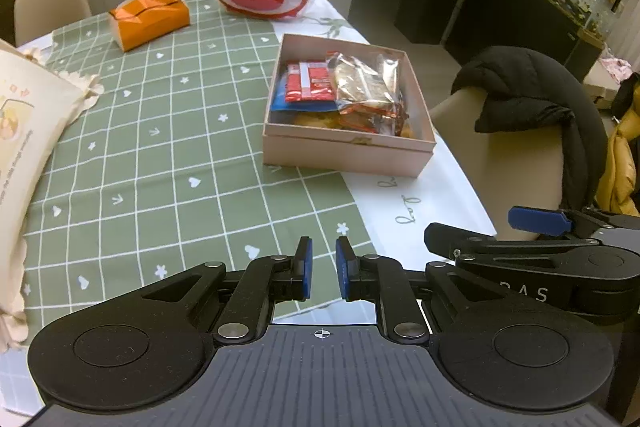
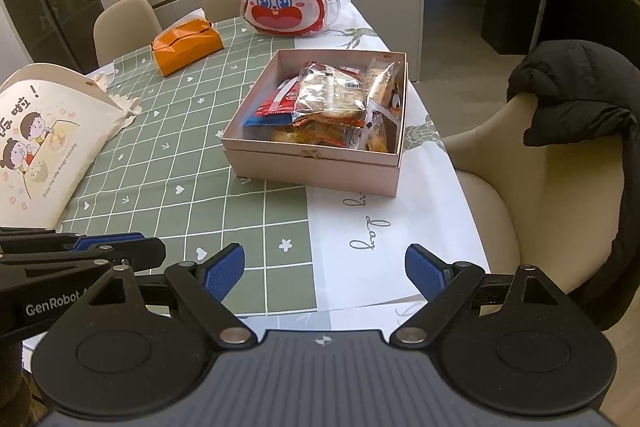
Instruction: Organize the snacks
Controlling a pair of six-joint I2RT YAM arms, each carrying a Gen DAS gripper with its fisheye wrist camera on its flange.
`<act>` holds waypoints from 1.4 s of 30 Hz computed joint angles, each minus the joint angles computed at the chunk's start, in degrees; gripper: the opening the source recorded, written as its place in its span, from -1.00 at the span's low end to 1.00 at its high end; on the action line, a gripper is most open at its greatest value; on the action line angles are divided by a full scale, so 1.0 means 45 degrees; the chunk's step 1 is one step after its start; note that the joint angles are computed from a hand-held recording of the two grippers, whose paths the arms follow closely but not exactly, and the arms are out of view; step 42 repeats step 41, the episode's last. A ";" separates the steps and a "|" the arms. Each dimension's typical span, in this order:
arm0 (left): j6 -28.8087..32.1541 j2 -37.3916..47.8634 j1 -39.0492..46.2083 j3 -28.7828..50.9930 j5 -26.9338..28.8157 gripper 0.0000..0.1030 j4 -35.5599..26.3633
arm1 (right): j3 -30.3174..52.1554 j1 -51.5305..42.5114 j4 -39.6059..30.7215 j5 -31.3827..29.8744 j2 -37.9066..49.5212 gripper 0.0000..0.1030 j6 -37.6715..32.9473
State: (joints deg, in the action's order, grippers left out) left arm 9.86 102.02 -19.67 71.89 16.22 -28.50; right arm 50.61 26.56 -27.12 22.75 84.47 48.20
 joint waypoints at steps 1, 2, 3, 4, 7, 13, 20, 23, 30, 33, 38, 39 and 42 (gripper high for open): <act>-0.0017 -0.0006 -0.0004 -0.0003 0.0009 -0.67 0.0005 | 0.0004 0.0004 -0.0009 0.0000 0.0001 0.71 0.0018; -0.0011 -0.0005 0.0011 -0.0013 0.0030 -0.67 0.0011 | 0.0009 0.0014 -0.0016 0.0004 0.0007 0.71 0.0045; -0.0006 -0.0003 0.0014 -0.0013 0.0034 -0.67 0.0007 | 0.0018 0.0005 -0.0036 -0.0005 0.0002 0.71 0.0052; -0.0020 -0.0012 0.0014 -0.0023 0.0037 -0.67 0.0007 | 0.0015 0.0010 -0.0042 -0.0007 -0.0005 0.71 0.0066; -0.0021 -0.0031 0.0027 -0.0046 0.0063 -0.67 0.0006 | 0.0005 -0.0009 -0.0033 -0.0035 -0.0016 0.71 0.0024; -0.0018 -0.0037 0.0084 -0.0066 0.0190 -0.67 -0.0013 | 0.0076 0.0147 -0.0102 0.0036 0.0075 0.71 0.0195; 0.0036 -0.0008 0.0144 -0.0030 0.0281 -0.67 -0.0059 | 0.0109 0.0215 -0.0140 0.0087 0.0100 0.71 0.0357; 0.0012 -0.0020 0.0117 -0.0038 0.0297 -0.67 -0.0052 | 0.0075 0.0228 -0.0125 0.0104 0.0051 0.71 0.0370; 0.0061 0.0054 0.0139 0.0004 0.0500 -0.67 -0.0191 | 0.0041 0.0221 -0.0101 0.0031 0.0074 0.71 0.0448; 0.0047 0.0080 0.0175 -0.0083 0.0678 -0.68 -0.0115 | 0.0047 0.0236 -0.0114 0.0054 0.0088 0.71 0.0488; 0.0032 0.0232 0.0250 -0.0327 0.0590 -0.68 0.0200 | 0.0044 0.0192 0.0029 0.0034 0.0203 0.71 0.0497; -0.0059 0.0313 0.0334 -0.0329 0.0522 -0.68 0.0209 | 0.0090 0.0170 0.0118 0.0041 0.0371 0.71 0.0459; -0.0378 0.0643 0.0689 -0.0238 0.0412 -0.68 0.0186 | 0.0136 0.0103 0.0455 0.0017 0.0783 0.71 0.0218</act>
